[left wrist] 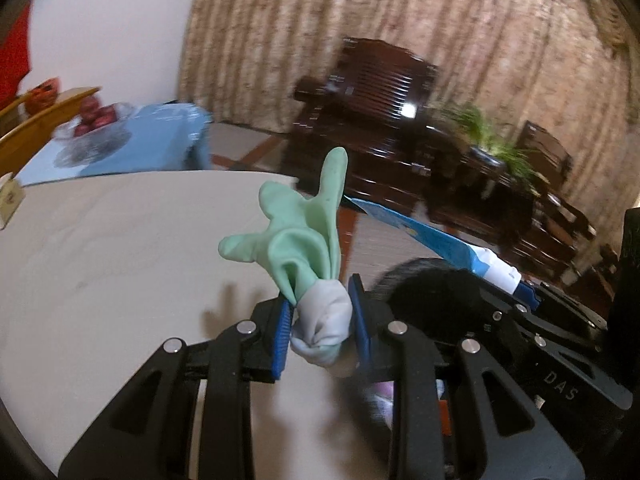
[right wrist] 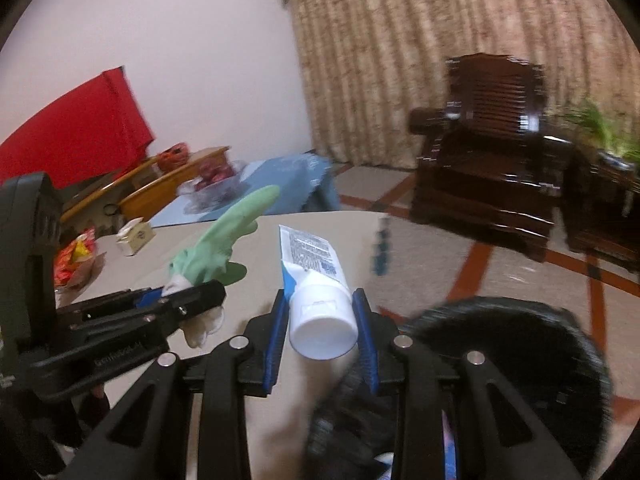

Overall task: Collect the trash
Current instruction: 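Carry the glove with the left gripper while the right gripper carries the tube over the bin, then open both grippers to drop the glove and tube into the bin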

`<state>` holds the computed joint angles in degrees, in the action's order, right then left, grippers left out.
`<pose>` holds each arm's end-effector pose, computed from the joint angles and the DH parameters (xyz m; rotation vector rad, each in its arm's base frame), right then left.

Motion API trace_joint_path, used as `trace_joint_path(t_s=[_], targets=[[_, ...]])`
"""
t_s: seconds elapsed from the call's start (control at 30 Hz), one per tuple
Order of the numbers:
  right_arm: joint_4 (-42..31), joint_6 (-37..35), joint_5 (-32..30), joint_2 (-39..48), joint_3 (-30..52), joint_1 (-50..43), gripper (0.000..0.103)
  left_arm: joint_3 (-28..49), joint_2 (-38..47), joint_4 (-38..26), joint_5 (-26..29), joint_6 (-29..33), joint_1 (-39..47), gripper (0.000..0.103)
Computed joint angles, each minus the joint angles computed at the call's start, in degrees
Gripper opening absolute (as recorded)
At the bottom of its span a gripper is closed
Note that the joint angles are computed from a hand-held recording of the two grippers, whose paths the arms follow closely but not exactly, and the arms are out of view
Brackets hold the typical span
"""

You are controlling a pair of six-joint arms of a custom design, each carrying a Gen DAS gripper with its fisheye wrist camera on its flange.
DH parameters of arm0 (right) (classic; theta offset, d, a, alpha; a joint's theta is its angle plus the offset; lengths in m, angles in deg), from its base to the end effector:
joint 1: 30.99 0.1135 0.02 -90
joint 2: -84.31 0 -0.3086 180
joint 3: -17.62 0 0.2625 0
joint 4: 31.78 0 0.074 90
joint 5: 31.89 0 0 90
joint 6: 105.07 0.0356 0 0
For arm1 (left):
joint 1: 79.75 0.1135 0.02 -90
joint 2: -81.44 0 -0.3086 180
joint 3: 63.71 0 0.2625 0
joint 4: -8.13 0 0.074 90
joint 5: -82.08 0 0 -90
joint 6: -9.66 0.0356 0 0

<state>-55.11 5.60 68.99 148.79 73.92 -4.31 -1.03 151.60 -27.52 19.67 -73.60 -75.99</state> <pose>0.2173 0.1017 0.2977 0.0017 2.1235 0.2918 0.2531 0.0001 0.2974 0.2978 2.2423 -0.4607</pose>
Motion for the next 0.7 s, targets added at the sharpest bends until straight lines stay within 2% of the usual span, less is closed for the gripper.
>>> trace_joint_path(t_s=[0.33,0.53,0.7], targets=[[-12.97,-3.75,-2.51,-18.24,-6.50,-16.06,0.032,-5.61,-3.32,7.67,-10.54,-10.85,-24.58,0.026],[-16.77,-7.39,-7.57,-23.13,-9.32,-25.55,0.032,-7.53,-0.06,11.39,-13.13,-14.25,-31.45,0.026],[-15.59,-9.10,-10.21,-22.53,-11.14,-29.46,0.032,-8.99,2.08,13.63,-14.18,-13.93,-33.71,0.026]])
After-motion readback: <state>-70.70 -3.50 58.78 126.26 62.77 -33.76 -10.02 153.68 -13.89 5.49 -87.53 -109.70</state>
